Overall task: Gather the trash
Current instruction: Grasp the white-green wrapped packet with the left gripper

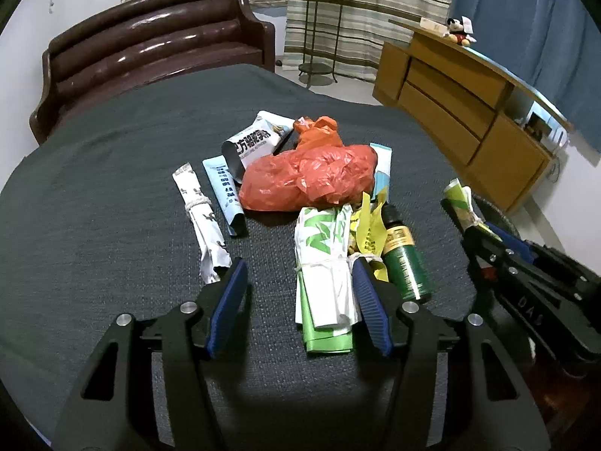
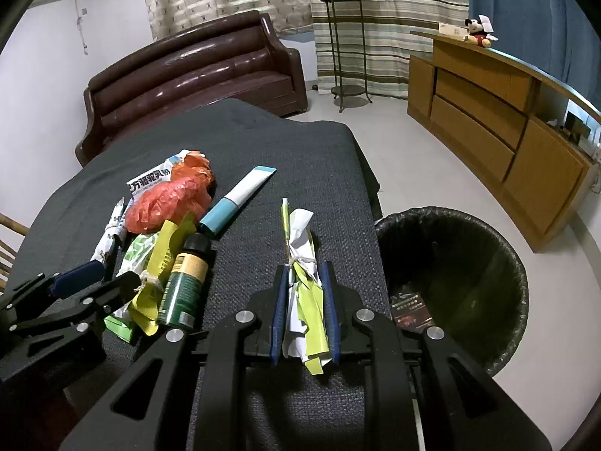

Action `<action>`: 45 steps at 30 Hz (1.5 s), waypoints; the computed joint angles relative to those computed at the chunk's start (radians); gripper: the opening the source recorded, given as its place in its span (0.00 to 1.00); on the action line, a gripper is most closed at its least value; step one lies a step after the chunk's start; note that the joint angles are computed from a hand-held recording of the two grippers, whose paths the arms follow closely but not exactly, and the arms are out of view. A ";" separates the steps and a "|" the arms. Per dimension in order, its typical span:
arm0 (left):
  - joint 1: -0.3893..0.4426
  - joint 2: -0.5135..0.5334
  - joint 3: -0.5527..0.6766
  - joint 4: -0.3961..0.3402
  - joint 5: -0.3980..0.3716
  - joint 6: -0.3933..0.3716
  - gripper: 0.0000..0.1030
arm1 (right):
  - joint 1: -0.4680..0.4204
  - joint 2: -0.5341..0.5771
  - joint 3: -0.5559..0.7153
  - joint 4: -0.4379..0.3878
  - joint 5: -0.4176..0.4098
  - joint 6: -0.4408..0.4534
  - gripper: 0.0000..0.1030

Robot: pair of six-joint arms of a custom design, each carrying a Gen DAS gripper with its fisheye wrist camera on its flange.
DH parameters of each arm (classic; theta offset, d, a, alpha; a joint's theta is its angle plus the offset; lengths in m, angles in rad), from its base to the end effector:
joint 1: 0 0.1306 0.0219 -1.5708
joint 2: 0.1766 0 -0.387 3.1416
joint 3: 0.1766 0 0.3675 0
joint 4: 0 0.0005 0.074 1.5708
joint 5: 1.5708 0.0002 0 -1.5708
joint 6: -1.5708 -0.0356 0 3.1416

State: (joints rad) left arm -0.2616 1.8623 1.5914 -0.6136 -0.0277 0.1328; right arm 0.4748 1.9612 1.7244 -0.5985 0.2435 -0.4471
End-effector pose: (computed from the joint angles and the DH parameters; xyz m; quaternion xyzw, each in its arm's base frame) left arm 0.5989 -0.1599 0.2927 0.0560 0.9400 -0.0531 0.3325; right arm 0.5909 0.2935 0.2902 0.0308 0.9267 0.0572 0.3700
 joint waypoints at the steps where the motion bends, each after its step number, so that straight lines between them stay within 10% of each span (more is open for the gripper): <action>1: 0.001 -0.003 -0.003 0.005 0.003 0.005 0.55 | 0.000 0.001 0.001 0.000 -0.001 0.000 0.19; 21: 0.000 0.017 0.015 -0.008 0.009 -0.017 0.55 | -0.006 -0.001 -0.006 0.004 -0.006 0.001 0.19; 27: 0.004 0.030 0.021 -0.018 0.019 -0.020 0.36 | -0.007 -0.001 -0.011 0.009 -0.008 -0.001 0.19; 45: -0.005 -0.076 -0.110 0.118 0.037 -0.047 0.29 | -0.002 -0.027 -0.045 0.030 0.023 -0.001 0.19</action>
